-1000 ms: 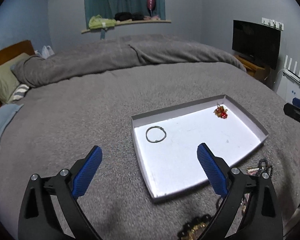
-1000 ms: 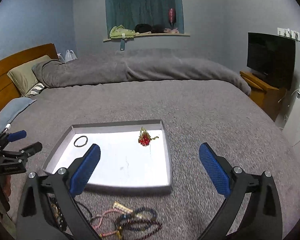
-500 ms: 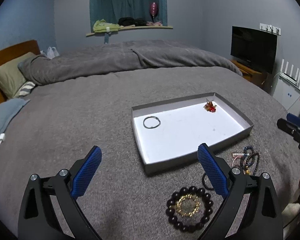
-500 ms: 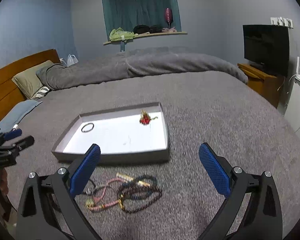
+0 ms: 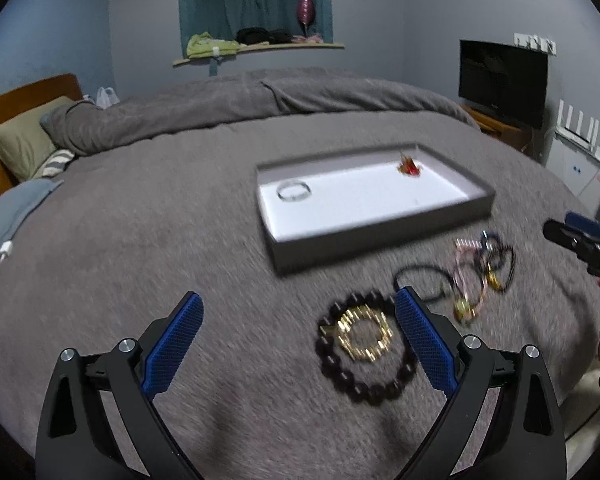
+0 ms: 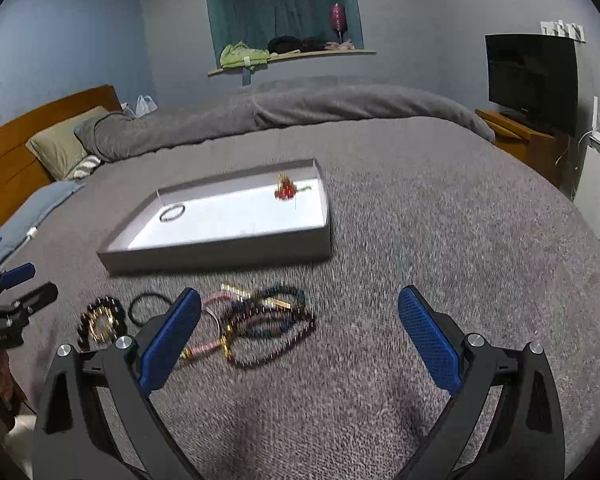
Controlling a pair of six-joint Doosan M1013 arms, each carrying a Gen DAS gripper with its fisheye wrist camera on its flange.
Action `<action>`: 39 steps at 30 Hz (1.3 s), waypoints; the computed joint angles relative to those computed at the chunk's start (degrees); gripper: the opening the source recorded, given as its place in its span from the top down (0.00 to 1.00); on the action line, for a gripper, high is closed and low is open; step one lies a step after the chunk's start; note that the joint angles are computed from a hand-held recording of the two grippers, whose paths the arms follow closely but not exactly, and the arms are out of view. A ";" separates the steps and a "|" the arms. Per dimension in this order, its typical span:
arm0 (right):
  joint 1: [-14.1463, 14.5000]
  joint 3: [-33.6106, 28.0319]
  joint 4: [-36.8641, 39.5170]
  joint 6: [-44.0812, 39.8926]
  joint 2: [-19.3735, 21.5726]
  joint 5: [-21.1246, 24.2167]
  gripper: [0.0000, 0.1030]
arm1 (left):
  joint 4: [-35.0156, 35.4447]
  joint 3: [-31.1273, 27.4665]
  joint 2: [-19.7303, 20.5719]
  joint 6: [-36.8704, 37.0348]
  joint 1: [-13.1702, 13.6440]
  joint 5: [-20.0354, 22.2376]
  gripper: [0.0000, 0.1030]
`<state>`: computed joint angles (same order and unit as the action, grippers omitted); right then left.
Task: Organize jewelry
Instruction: 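Move both grippers back toward the remaining jewelry pile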
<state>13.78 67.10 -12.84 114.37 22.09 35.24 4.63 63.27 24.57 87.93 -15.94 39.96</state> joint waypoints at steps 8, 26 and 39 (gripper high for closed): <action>0.06 1.85 2.47 -2.22 -0.14 0.81 0.05 | -1.66 2.81 -0.25 2.34 -0.81 -1.24 0.07; 0.61 0.32 3.06 -7.30 1.67 3.60 0.05 | -0.02 3.91 0.05 0.57 0.06 0.96 0.12; 0.34 -0.97 0.15 -2.00 2.54 6.05 0.05 | 1.26 2.94 0.63 -1.63 0.48 0.76 0.67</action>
<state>14.12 66.12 -12.69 112.37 24.63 41.28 5.89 66.22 25.20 86.30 -15.46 40.72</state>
